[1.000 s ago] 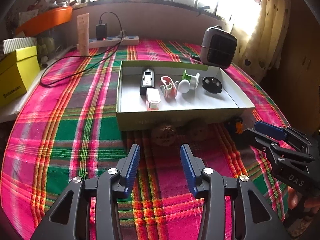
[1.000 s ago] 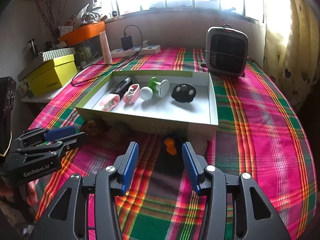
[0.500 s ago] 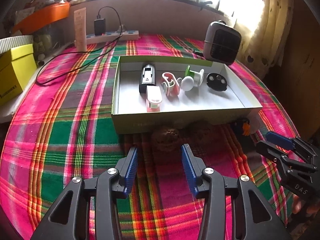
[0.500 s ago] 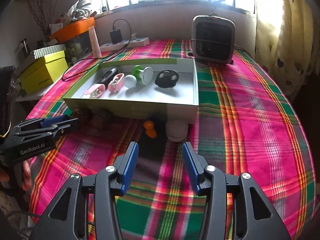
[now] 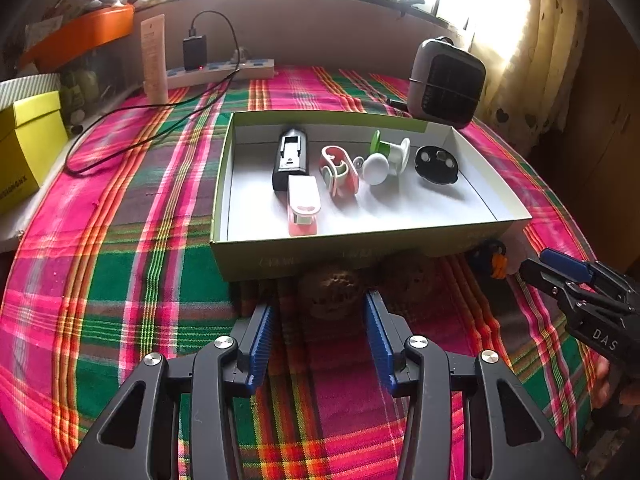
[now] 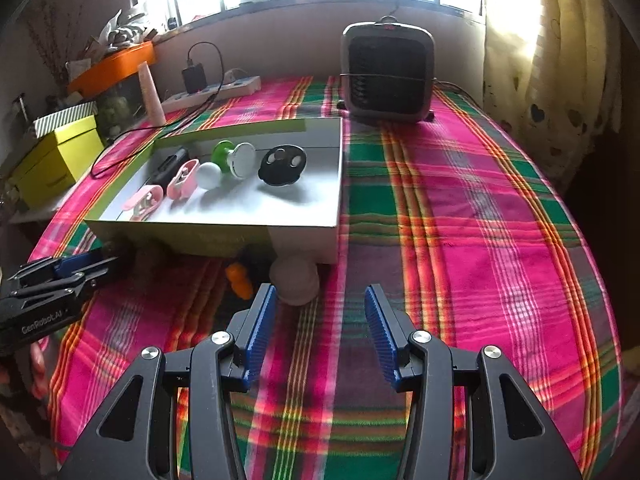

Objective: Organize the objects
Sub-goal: 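Move the left gripper toward the brown walnut while the right gripper grasps the white tealight cup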

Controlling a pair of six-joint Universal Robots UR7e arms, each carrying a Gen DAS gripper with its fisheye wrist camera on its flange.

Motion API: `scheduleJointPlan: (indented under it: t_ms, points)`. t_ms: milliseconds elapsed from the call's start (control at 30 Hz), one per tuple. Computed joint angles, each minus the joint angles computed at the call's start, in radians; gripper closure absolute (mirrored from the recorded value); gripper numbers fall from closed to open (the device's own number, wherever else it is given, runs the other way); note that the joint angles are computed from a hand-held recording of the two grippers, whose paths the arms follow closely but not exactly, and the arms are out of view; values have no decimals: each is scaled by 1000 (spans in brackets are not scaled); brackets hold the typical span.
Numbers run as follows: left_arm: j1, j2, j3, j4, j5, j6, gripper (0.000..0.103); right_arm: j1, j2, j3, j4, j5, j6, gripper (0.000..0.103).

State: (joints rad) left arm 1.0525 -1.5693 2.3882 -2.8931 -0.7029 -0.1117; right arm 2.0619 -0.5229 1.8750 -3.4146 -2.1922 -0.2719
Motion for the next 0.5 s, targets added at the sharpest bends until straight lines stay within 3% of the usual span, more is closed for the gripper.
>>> scheduleJointPlan:
  t_ms: [500]
  points:
    - [6, 20, -7, -30, 8, 19, 61, -1, 29, -62, 81, -11, -34, 56]
